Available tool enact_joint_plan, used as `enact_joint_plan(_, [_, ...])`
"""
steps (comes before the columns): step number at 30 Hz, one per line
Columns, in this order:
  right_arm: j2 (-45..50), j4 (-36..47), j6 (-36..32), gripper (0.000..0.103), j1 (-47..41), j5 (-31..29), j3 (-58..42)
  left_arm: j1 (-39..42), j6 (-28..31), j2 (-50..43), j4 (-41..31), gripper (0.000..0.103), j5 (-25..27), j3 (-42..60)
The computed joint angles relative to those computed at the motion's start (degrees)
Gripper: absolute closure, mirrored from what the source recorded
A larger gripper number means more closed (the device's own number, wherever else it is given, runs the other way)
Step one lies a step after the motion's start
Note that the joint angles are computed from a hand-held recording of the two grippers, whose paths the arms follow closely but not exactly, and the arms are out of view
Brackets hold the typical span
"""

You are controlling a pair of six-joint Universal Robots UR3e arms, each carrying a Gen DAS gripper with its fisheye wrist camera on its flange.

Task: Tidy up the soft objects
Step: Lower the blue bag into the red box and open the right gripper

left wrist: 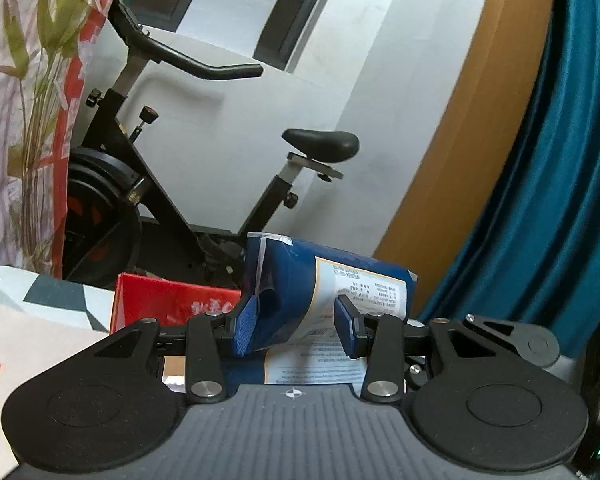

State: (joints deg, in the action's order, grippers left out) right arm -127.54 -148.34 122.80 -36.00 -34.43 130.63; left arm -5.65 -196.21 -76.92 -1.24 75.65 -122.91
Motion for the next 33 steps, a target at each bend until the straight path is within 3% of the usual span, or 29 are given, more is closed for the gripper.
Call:
enact_joint_plan(3, [10.39, -17.19, 6.01, 0.089, 6.23, -5.79, 1.24, -0.27, -0.32, -3.94, 1.4, 0.059, 1.3, 1.07])
enact_joint_plan(6, [16.44, -21.77, 7.63, 0.089, 9.88, -9.72, 0.71, -0.39, 0.02, -7.05, -0.04, 0.059, 1.98, 2.19])
enact_joint_plan(9, [19.18, -18.81, 7.74, 0.089, 11.34, -11.62, -0.32, 0.13, 1.01, -8.21, -3.41, 0.059, 1.76, 2.42])
enact_joint_plan(13, [21.78, -8.51, 8.17, 0.09, 12.83, -13.78, -4.67, 0.22, 2.1, -8.73, -8.99, 0.059, 2.58, 3.24])
enact_joint_plan(20, [27.36, 6.3, 14.59, 0.09, 14.51, -17.74, -12.98, -1.48, 5.31, -9.22, -17.95, 0.058, 5.37, 6.81])
enact_joint_plan(25, [29.45, 8.88, 21.12, 0.089, 13.95, -18.67, -15.36, -2.46, 5.45, -8.55, -18.82, 0.058, 8.39, 6.88])
enact_joint_plan(33, [22.43, 7.31, 20.84, 0.079, 8.8, -16.28, -10.67, -7.35, 5.81, -4.58, -18.67, 0.05, 16.36, 5.67])
